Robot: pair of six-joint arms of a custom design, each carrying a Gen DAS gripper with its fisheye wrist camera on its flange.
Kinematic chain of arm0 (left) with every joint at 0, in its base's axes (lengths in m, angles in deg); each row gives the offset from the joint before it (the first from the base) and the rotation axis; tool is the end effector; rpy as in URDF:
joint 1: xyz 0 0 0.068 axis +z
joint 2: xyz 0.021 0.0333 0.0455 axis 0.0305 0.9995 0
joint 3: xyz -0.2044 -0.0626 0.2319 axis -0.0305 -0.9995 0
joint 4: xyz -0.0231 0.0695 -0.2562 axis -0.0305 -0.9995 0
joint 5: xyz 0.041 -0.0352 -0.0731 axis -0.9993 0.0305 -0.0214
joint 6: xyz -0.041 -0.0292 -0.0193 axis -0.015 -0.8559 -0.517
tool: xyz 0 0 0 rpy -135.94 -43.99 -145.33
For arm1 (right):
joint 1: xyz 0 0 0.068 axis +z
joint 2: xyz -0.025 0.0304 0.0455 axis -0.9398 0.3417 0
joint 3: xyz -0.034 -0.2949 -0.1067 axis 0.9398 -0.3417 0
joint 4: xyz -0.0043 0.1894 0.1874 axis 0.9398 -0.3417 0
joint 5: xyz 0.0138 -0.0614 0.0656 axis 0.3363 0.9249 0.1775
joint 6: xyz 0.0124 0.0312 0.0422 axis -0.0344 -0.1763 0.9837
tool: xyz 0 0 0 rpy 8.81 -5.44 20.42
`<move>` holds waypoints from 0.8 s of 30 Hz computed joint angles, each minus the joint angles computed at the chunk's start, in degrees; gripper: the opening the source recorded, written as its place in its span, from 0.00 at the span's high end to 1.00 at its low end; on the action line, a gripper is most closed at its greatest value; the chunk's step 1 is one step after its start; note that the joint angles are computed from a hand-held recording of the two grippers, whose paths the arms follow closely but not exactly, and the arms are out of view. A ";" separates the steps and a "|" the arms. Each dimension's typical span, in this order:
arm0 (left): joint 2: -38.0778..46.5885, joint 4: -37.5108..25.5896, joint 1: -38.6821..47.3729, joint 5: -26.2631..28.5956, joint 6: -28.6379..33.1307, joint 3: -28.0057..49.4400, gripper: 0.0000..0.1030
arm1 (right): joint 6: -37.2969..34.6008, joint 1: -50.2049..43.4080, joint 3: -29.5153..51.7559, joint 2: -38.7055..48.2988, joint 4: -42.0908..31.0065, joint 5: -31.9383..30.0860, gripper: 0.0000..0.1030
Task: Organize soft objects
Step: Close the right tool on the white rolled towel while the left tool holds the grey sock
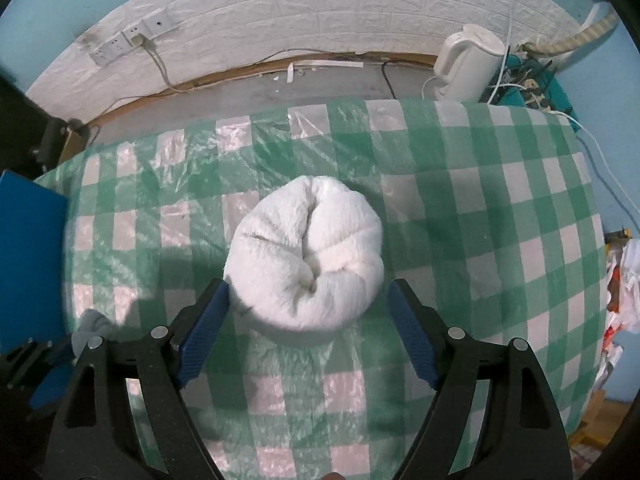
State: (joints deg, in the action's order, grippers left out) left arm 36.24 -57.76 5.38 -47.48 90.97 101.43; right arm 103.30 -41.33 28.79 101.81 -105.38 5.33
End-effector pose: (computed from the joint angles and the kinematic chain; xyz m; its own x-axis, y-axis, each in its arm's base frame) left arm 0.2322 0.0077 0.1822 -0.8240 0.5153 -0.2357 0.5436 0.8362 -0.0723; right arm 0.2020 0.1055 0.1969 -0.8729 0.4376 -0.2160 0.4269 0.8991 0.0964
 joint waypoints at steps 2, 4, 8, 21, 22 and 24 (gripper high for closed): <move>0.16 -0.08 0.12 0.07 0.20 0.15 0.68 | -0.69 -0.89 0.14 1.09 1.16 -0.43 0.22; 0.43 -0.16 0.38 0.18 0.41 0.42 0.68 | -1.13 -1.18 0.58 2.24 1.71 -0.47 0.21; 0.52 -0.49 0.57 0.05 0.72 0.53 0.68 | -1.61 -2.07 0.48 3.90 3.19 -1.21 0.20; 0.48 -0.83 1.53 0.01 1.17 1.31 0.68 | -2.22 -1.59 -0.15 6.58 3.11 -0.60 0.32; 0.36 -0.86 1.63 0.01 1.24 1.34 0.68 | -2.08 -1.29 0.15 6.69 2.65 -0.49 0.32; 0.07 -0.85 1.88 -0.07 1.41 1.33 0.68 | -1.17 -0.58 0.23 6.43 2.00 -0.50 0.33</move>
State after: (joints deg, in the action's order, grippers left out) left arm 36.31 -58.61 7.26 -47.54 92.38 102.76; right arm 102.13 -41.90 29.02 108.24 -103.38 4.83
